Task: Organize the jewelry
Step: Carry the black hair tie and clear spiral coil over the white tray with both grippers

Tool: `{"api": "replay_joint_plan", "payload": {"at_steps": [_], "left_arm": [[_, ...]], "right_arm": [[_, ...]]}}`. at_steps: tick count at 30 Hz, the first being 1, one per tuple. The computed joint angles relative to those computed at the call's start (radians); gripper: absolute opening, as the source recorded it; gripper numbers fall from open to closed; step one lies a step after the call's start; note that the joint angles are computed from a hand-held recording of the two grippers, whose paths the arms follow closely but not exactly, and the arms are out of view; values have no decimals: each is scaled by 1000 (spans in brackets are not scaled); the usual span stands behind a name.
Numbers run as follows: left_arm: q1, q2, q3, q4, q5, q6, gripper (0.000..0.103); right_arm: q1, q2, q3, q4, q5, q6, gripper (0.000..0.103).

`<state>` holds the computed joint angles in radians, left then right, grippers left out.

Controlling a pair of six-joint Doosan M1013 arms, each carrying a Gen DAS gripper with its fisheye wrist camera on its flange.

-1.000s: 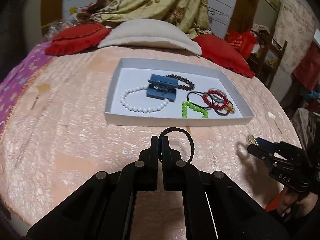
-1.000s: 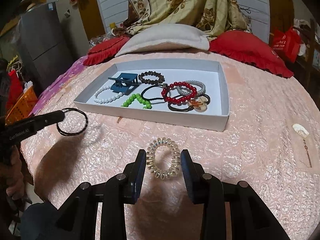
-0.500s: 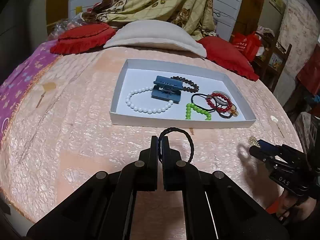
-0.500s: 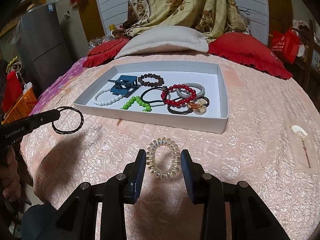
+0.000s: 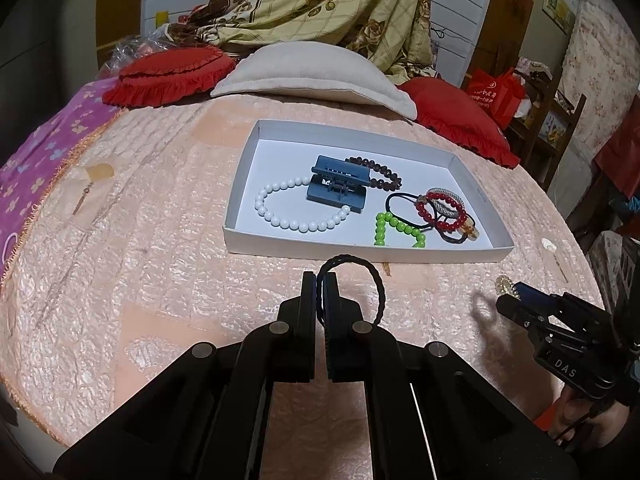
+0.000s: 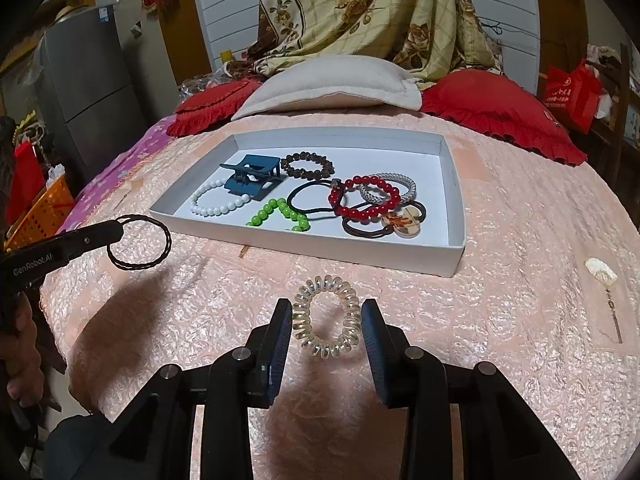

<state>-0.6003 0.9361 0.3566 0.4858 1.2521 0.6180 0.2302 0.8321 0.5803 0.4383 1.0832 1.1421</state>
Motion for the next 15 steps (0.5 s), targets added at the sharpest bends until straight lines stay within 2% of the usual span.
{"api": "replay_joint_plan", "payload": {"at_steps": [6, 11, 14, 15], "left_arm": [[1, 2, -7, 2, -5, 2, 2], [4, 17, -48, -3, -2, 17, 2], [5, 55, -132, -5, 26, 45, 2], [6, 82, -190, -5, 47, 63, 2]], "right_arm": [[-2, 7, -13, 16, 13, 1, 34], [-1, 2, -2, 12, -10, 5, 34], [-3, 9, -15, 33, -12, 5, 34], [-4, 11, -19, 39, -16, 4, 34]]}}
